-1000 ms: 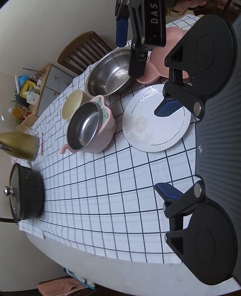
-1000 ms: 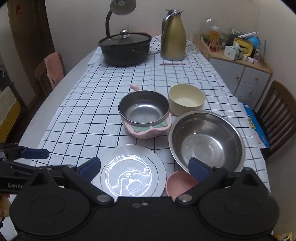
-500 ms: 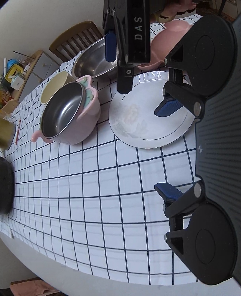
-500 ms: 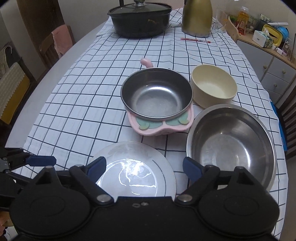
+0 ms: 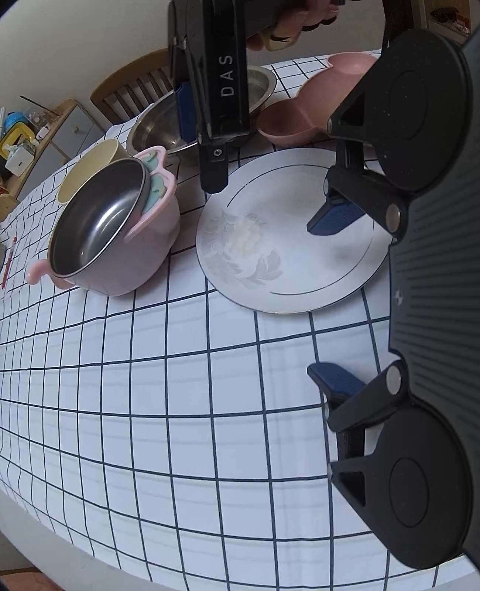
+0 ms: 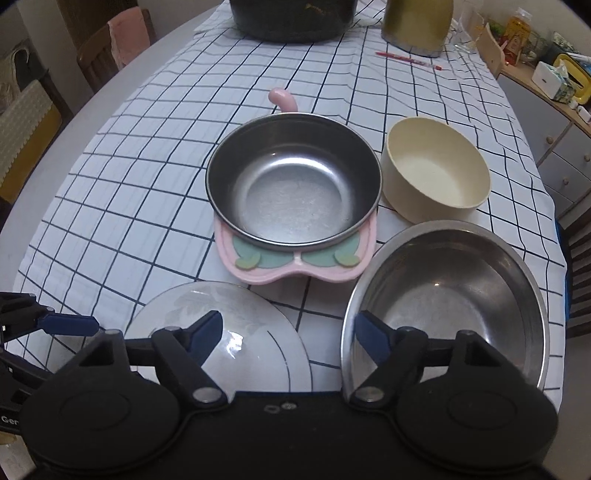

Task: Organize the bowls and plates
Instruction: 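Move both grippers to the flower-print plate and close on its rim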

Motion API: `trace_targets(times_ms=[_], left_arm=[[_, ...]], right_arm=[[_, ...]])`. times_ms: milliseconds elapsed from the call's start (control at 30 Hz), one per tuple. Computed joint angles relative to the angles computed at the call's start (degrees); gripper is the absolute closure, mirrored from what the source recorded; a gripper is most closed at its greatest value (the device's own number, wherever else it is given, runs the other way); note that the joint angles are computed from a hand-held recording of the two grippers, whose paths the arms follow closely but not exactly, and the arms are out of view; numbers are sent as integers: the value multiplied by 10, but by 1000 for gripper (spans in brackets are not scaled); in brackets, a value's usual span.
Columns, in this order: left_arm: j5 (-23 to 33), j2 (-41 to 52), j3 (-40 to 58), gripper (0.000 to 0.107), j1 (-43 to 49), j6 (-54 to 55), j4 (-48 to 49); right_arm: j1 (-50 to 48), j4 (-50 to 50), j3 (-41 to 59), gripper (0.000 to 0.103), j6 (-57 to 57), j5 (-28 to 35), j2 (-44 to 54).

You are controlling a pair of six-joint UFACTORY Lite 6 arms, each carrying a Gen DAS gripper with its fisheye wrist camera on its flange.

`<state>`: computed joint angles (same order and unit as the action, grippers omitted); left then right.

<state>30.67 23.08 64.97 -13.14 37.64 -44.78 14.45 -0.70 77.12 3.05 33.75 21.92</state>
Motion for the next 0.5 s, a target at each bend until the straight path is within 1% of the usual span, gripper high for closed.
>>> trace_targets(times_ms=[33, 67, 100, 167, 200, 300, 333, 367, 433, 500], left_arm=[[2, 0, -1, 45, -2, -1, 0], [2, -1, -3, 46, -4, -4, 1], [0, -3, -7, 47, -6, -3, -1], [-4, -9, -17, 49, -10, 8, -11], [-6, -12, -23, 50, -11, 12, -14], [-9, -17, -35, 58, -13, 20, -23], [-9, -16, -36, 61, -14, 22, -26], [-9, -16, -37, 64, -14, 23, -28], [-12, -18, -43, 67, -15, 30, -37], [-8, -17, -44, 71, -13, 37, -45]], right_arm=[[0, -2, 7, 27, -9, 4, 4], [0, -6, 16, 30, -18, 10, 9], [0, -2, 24, 31, -31, 18, 13], [-6, 29, 31, 36, -76, 29, 9], [-10, 53, 30, 36, -107, 35, 4], [-18, 105, 2, 39, -183, 29, -17], [-15, 102, -3, 42, -183, 26, -16], [-11, 93, -4, 48, -172, 25, -9], [-4, 77, -5, 54, -157, 20, 5], [1, 68, -8, 55, -151, 10, 13]])
